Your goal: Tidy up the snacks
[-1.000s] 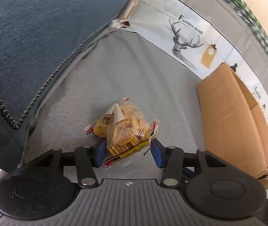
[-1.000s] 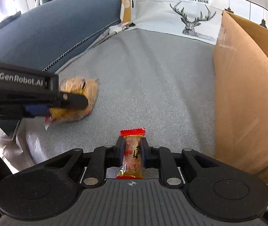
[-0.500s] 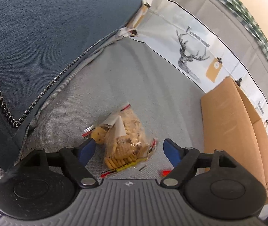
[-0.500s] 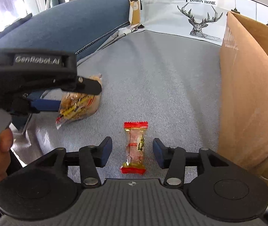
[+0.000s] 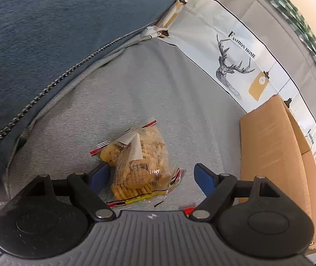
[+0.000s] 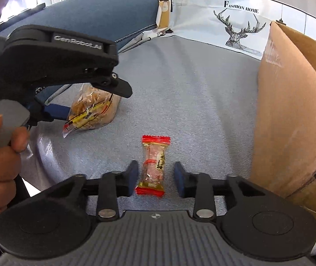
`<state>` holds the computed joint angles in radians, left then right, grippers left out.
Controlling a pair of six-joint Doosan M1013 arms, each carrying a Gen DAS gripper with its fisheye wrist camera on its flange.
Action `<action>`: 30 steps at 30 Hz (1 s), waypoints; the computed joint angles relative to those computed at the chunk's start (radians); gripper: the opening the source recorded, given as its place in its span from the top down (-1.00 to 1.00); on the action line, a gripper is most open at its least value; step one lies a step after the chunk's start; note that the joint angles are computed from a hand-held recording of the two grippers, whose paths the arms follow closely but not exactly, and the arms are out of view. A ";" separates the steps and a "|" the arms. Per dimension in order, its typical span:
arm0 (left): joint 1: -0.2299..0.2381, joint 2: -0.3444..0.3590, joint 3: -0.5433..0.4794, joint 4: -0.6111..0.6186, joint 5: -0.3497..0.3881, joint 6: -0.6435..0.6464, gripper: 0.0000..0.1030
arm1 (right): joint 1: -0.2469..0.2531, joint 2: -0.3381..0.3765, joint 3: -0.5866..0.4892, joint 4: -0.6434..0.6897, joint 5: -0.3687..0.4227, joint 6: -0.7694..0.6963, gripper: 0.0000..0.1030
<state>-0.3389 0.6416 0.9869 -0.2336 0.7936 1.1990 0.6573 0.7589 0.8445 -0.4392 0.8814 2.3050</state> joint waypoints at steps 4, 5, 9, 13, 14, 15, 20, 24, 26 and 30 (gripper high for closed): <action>-0.007 0.006 -0.008 0.022 0.001 0.008 -0.66 | 0.002 -0.008 0.014 -0.015 -0.009 0.017 0.63; -0.008 0.007 -0.009 0.027 0.002 0.010 -0.66 | 0.003 -0.009 0.015 -0.025 -0.010 0.025 0.63; -0.008 0.004 -0.003 0.027 -0.003 0.015 -0.66 | 0.008 -0.012 0.017 -0.069 -0.006 0.066 0.64; -0.010 0.002 0.001 0.046 -0.005 0.016 -0.59 | 0.007 -0.009 0.012 -0.054 0.014 0.065 0.64; -0.012 0.002 0.001 0.059 -0.005 0.013 -0.53 | 0.006 -0.009 0.012 -0.051 0.017 0.062 0.64; -0.014 0.002 0.001 0.073 -0.004 0.008 -0.49 | 0.006 -0.006 0.007 -0.050 0.019 0.058 0.64; -0.017 -0.001 0.005 0.094 -0.010 0.005 -0.23 | 0.005 -0.005 0.004 -0.050 0.021 0.057 0.64; -0.015 -0.005 0.011 0.070 -0.017 0.026 -0.18 | 0.006 -0.006 0.007 -0.055 0.022 0.065 0.64; -0.014 -0.011 0.018 0.060 -0.028 0.039 -0.17 | 0.006 -0.008 0.009 -0.058 0.022 0.072 0.64; -0.010 -0.025 0.041 0.010 -0.058 0.083 -0.17 | 0.009 -0.015 0.017 -0.076 0.011 0.093 0.64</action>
<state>-0.3491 0.6166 1.0275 -0.2240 0.7356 1.2817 0.6667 0.7443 0.8618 -0.5155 0.8924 2.3981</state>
